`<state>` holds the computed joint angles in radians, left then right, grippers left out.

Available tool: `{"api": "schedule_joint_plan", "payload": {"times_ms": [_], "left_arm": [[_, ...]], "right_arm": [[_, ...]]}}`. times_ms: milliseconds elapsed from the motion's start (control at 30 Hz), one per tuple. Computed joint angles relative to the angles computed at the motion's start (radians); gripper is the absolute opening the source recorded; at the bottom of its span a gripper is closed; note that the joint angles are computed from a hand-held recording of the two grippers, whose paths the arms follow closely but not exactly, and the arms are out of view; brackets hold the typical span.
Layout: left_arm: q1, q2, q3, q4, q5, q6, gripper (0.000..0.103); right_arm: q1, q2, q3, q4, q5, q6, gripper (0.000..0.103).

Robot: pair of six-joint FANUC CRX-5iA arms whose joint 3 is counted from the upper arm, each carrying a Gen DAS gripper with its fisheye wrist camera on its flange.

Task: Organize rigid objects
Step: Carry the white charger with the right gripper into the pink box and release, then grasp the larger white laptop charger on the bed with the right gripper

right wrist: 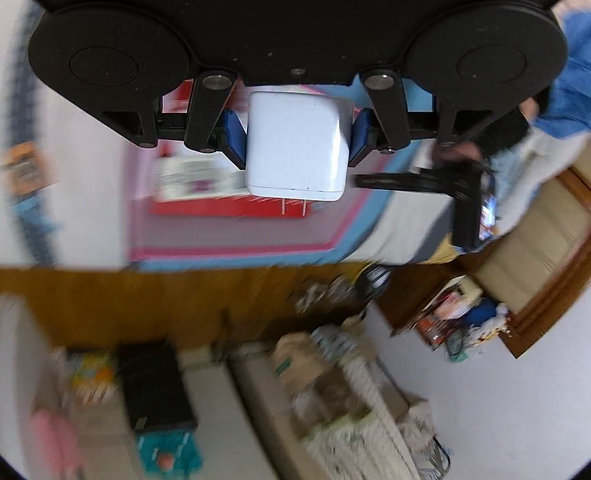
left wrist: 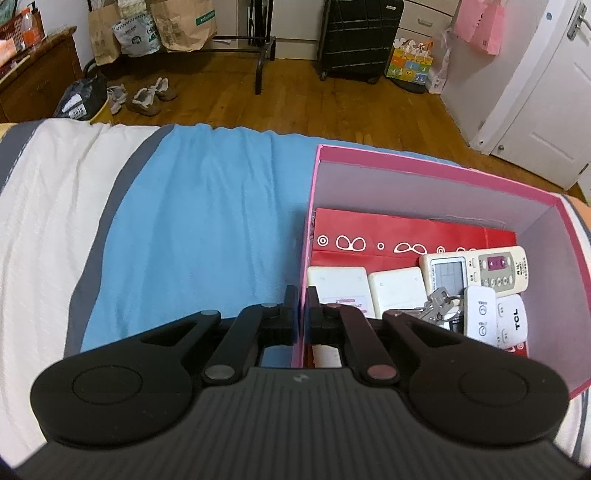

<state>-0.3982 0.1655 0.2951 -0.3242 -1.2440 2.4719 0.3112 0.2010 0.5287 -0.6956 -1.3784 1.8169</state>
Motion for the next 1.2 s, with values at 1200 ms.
{"api": "schedule_joint_plan", "payload": {"times_ms": [1200], "left_arm": [[0.039,-0.037,-0.076,0.059,0.095,0.003,0.005]], "right_arm": [[0.144,-0.015,-0.098,0.274,0.256,0.030,0.076]]}}
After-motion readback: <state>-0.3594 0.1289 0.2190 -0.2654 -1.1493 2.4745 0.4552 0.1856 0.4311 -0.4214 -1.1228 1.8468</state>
